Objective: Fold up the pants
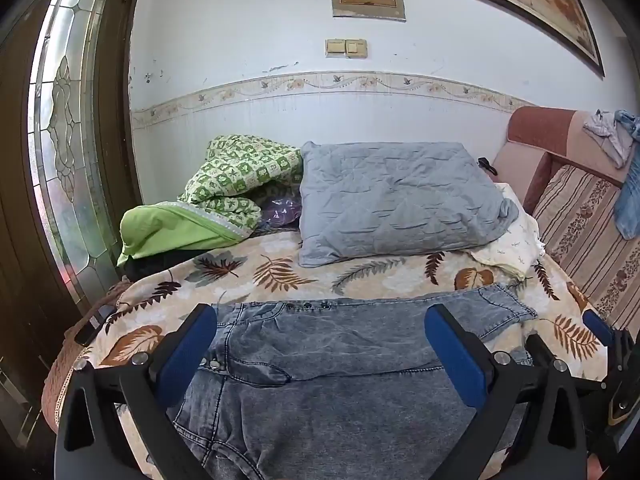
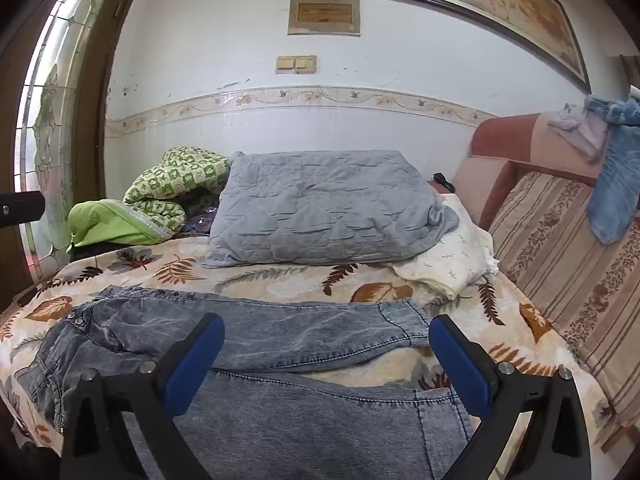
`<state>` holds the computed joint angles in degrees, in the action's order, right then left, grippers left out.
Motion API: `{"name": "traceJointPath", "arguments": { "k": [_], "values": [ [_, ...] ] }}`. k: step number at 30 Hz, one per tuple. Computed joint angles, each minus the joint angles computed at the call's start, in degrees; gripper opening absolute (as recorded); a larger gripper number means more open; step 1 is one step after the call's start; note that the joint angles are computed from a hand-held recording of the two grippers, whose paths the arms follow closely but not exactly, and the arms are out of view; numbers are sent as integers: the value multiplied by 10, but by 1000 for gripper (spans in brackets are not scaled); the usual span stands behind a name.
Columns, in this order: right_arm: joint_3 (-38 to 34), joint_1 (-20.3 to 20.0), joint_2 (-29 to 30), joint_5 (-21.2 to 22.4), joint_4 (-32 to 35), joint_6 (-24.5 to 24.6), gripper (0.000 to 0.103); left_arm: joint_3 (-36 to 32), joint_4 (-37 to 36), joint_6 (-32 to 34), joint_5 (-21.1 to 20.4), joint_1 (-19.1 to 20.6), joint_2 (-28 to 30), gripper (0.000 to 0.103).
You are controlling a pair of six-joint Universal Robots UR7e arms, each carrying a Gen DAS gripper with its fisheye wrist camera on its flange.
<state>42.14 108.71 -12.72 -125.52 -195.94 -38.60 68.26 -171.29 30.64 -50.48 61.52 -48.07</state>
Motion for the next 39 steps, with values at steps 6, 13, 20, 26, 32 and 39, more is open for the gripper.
{"name": "traceJointPath", "arguments": {
  "k": [6,13,20,26,32,39],
  "values": [
    [-21,-2,9,-3,15,17,103,-9,33,-23,15,9,-1,103],
    [-27,-5,11,-31,26,40,103,-15,143,-82,38,27,1,103],
    [-57,-7,22,-72,53,58,103,-5,163,-96,70,33,7,103],
    [-99,-4,48,-102,57,26,103,-10,180,-107,79,37,12,103],
    [-126,-4,62,-112,68,7,103,-14,188,-112,81,42,16,103],
    [-144,-3,72,-122,80,8,103,-12,182,-105,82,48,19,103]
  ]
}}
